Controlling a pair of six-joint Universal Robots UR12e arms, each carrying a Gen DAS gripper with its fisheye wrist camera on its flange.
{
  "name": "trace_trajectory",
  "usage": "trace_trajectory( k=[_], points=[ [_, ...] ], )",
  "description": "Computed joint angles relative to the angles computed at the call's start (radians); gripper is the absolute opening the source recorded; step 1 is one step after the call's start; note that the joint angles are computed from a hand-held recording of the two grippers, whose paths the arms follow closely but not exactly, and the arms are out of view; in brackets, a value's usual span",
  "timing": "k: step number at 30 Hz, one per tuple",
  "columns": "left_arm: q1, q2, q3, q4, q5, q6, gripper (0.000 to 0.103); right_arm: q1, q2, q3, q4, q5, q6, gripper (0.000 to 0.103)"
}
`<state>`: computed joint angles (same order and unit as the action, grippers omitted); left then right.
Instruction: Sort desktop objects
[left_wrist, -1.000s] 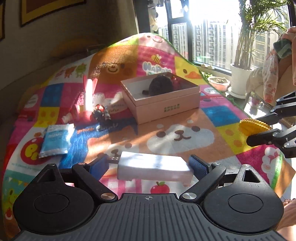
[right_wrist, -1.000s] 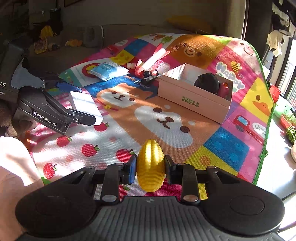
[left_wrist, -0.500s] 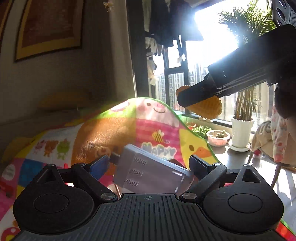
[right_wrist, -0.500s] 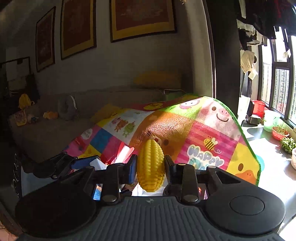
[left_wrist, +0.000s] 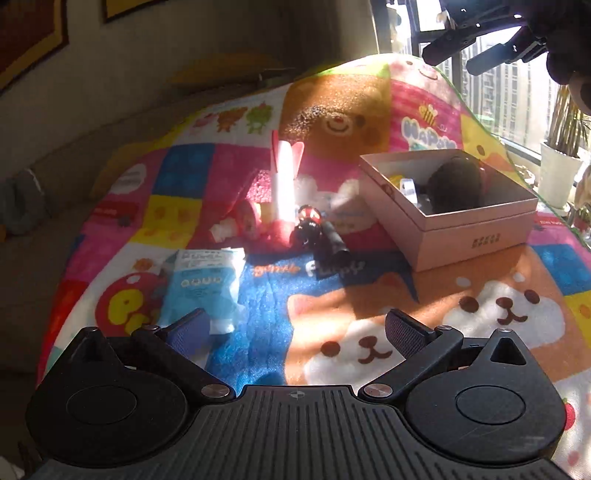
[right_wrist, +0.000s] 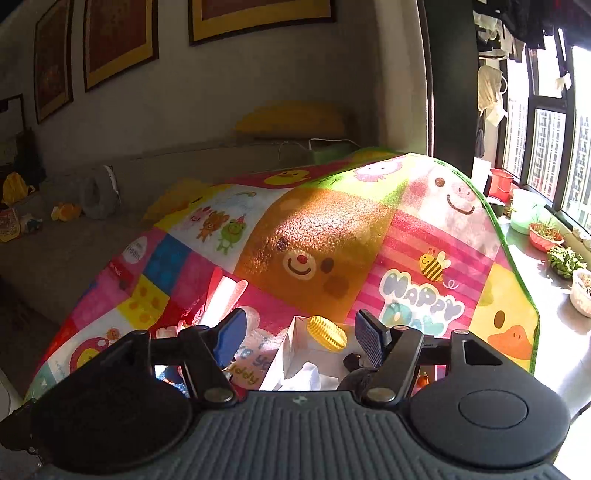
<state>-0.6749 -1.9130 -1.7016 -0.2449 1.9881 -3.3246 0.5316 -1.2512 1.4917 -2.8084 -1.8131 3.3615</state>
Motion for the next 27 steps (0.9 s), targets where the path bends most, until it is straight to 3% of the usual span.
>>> trace_trajectory(
  k=[4, 9, 12, 15, 20, 24, 27],
  points=[
    [0.018, 0.072, -0.094, 0.015, 0.026, -0.116, 0.103, 0.035, 0.034, -0.042, 0.035, 0.034, -0.029, 0.073],
    [0.023, 0.097, -0.144, 0.082, 0.066, -0.192, 0.103, 0.044, 0.107, -0.150, 0.161, 0.148, 0.019, 0.073],
    [0.031, 0.096, -0.147, 0.077, 0.063, -0.227, 0.103, 0.050, 0.166, -0.230, 0.304, 0.185, 0.035, 0.054],
    [0.037, 0.098, -0.152, 0.077, 0.054, -0.237, 0.103, 0.071, 0.234, -0.307, 0.435, 0.117, 0.053, 0.047],
    [0.041, 0.100, -0.153, 0.064, 0.060, -0.239, 0.103, 0.100, 0.316, -0.371, 0.491, -0.037, 0.037, 0.043],
    [0.042, 0.100, -0.150, 0.050, 0.064, -0.240, 0.103, 0.098, 0.323, -0.368, 0.508, -0.043, 0.029, 0.027],
    [0.043, 0.095, -0.142, 0.036, 0.064, -0.245, 0.103, 0.094, 0.294, -0.328, 0.481, 0.009, 0.001, 0.020]
  ],
)
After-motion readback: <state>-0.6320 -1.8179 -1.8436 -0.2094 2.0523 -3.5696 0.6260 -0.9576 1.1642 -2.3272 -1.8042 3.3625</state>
